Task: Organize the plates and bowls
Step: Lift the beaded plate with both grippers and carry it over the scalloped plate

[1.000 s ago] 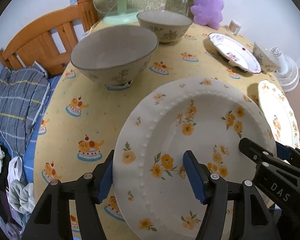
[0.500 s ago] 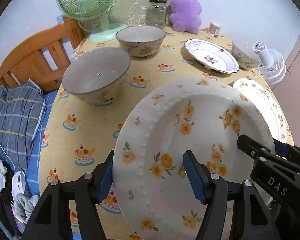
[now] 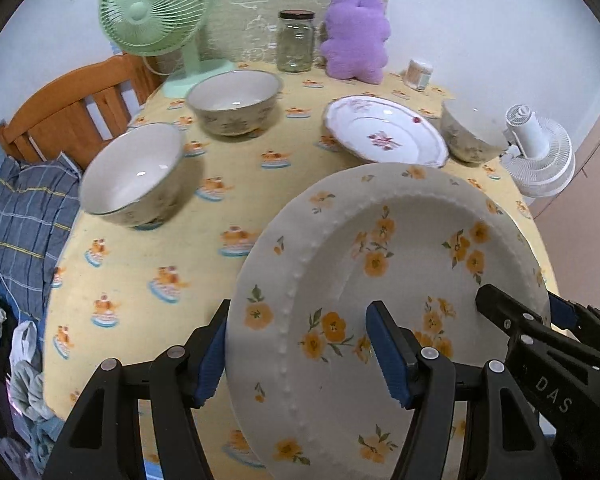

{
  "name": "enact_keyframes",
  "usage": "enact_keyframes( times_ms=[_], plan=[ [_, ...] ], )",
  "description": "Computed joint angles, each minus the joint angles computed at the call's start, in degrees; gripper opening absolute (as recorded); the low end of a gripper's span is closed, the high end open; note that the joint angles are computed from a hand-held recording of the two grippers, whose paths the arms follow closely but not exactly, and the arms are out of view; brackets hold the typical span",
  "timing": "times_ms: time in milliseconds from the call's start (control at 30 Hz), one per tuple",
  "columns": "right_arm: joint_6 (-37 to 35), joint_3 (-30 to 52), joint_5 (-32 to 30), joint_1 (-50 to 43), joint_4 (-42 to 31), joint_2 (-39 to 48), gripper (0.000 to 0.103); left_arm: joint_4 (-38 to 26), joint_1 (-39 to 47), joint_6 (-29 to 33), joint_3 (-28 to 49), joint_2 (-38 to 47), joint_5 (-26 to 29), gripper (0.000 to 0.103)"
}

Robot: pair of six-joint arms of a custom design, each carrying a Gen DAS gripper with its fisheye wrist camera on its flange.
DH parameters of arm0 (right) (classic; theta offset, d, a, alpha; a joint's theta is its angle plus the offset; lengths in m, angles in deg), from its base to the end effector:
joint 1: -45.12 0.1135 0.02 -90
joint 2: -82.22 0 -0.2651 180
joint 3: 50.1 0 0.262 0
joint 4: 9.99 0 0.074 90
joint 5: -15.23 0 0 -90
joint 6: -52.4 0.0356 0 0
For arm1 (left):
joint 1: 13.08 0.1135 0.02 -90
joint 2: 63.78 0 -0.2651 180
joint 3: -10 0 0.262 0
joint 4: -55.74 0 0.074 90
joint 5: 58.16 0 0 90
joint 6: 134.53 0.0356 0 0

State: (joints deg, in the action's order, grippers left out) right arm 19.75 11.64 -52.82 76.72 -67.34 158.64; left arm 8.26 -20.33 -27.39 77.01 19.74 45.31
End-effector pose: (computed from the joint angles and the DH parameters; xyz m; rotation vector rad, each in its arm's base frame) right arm 0.2150 0.1166 0.2030 0.6703 2.5674 -0.0732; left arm 0.2856 -0.0447 0.2048 0.6325 2.5833 -0.2599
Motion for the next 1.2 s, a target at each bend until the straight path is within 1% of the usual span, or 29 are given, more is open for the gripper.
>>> enact_keyframes(
  times_ms=[133, 367, 600, 767, 933, 1200],
  plan=[
    [-5.7, -4.44, -2.17, -6.24, 0.44, -5.67, 0.059, 1.36, -6.59, -5.82, -1.37, -0.96, -2.67, 0.066],
    [-17.24, -10.53, -6.33, -18.42, 1.15, -13.74, 0.059, 3.71, -16.93, -15.5, -1.84, 0.39, -6.97, 0.066],
    [-28.68, -14.73, -11.64, -32.32, 3.24, -17.32, 0.059, 5.87, -25.34, -22.58, -0.79, 4.46, -10.09, 0.066],
    [-34.66, -16.73, -14.57, -39.63, 5.04, -17.7, 0.059, 6.62, -28.73, -25.52, 0.13, 7.89, -11.07, 0.066],
    [-38.32, -17.44, -15.79, -42.63, 6.62, -17.81, 0.059, 6.7, -30.29, -27.69, 0.79, 9.71, -12.05, 0.068],
    [-39.89, -16.72, -17.53, -42.58, 9.48, -14.37, 0.059, 6.64, -29.24, -29.28, 1.94, 12.42, -12.74, 0.068]
  ],
)
